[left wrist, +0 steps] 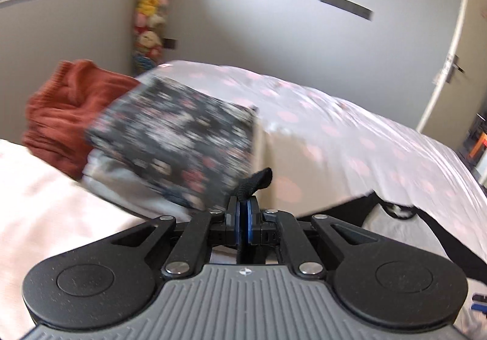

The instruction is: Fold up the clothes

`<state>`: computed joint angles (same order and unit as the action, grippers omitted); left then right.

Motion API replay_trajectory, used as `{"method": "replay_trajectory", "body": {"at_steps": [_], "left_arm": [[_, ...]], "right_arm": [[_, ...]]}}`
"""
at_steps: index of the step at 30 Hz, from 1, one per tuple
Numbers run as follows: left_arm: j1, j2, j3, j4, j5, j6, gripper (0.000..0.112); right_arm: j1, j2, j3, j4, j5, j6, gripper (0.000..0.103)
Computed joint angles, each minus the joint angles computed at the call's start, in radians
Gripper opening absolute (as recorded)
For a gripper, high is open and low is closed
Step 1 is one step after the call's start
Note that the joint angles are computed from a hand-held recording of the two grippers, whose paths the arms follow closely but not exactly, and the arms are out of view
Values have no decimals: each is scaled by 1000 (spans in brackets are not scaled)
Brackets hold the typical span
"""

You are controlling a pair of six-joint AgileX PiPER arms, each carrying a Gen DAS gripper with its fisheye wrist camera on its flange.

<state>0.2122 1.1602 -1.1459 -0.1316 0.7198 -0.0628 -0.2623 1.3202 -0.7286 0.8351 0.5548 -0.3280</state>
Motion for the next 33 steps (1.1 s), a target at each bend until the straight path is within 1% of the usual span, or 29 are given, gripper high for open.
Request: {"method": "replay_trajectory", "body": {"at_steps": [2,7,11,12,15,19,21,25,28,29,33], "left_arm": [[56,4,-51,0,42,22,3],[212,25,-167,-51,125,145,3],[275,43,-228,-74,192,222,3],[273,50,-231,-59,205,221,3],[263,56,-190,-11,191,220,3],[265,57,-88,2,133,222,3],[256,56,-36,28,94,215,3],[274,52,54,32,-13,234,3],[290,63,91,31,-65,254,6],[305,67,101,6,-79,273,9],[376,71,135,-148,-109,393,15]], "right_arm": [[-5,-1,1,6,4,-2,45],[1,3,-2,-6,2,12,45],[6,7,-6,-25,1,30,45],[6,8,-6,-28,0,33,45],[9,11,-10,-39,0,44,45],[17,8,-12,-61,-2,62,45],[17,6,-11,-68,-4,71,45],[19,12,-13,-77,-5,84,45],[24,15,-16,-84,-6,88,45],[24,16,-16,-84,-6,88,45],[23,19,-18,-89,-4,93,45]]}}
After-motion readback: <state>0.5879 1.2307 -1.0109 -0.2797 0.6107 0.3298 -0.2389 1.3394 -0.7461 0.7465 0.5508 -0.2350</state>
